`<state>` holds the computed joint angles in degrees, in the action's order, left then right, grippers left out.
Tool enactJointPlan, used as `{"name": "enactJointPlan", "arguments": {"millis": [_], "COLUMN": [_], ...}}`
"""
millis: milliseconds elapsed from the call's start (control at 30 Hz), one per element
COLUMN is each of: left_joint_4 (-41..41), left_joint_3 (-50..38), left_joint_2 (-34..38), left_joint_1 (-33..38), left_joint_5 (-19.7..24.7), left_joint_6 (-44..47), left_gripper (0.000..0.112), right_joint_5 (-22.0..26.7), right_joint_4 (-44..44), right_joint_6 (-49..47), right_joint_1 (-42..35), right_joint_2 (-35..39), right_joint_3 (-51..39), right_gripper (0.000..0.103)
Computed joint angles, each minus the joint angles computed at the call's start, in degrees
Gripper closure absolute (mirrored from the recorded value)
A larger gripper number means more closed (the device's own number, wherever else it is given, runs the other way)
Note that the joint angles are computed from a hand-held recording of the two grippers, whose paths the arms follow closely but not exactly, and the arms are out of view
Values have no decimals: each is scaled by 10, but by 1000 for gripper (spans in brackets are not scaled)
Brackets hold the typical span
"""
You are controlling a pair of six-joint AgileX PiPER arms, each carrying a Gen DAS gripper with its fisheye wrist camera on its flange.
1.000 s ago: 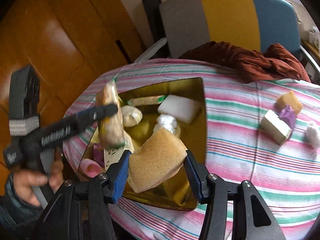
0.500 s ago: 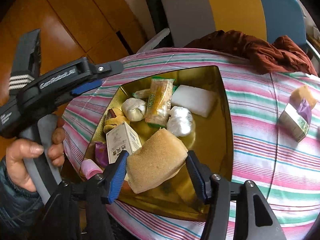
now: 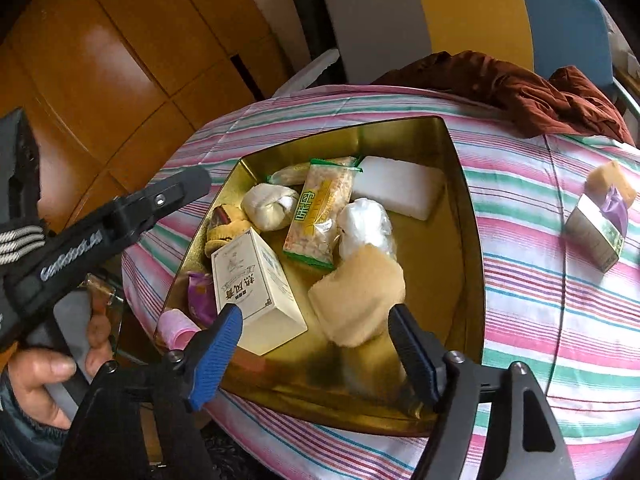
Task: Organize objects
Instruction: 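Carry the Weidan packet and yellow sponge over the gold tray and release, then move both tools from the gold tray back toward the remaining items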
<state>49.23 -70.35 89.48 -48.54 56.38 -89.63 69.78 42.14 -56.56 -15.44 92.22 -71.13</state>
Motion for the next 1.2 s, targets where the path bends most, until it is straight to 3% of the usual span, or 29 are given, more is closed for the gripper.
{"name": "enactJointPlan", "arguments": {"millis": [167, 400, 800, 1200], "left_joint_4": [30, 44, 37, 39], "left_joint_3": [0, -5, -17, -40], "left_joint_2": [-2, 3, 19, 35], "left_joint_1": [-40, -76, -103, -118], "left_joint_5": [43, 68, 74, 84], "left_joint_6": [-19, -27, -26, -8], "left_gripper": [27, 25, 24, 23], "right_joint_5": [-43, -83, -122, -112], "right_joint_4": [-1, -1, -17, -29], "right_joint_6": [-7, -14, -4, 5], "right_joint_1": [4, -3, -25, -67], "right_joint_2": [-37, -73, -93, -60], "right_joint_3": [29, 56, 71, 45], "right_gripper": [26, 26, 26, 26]}}
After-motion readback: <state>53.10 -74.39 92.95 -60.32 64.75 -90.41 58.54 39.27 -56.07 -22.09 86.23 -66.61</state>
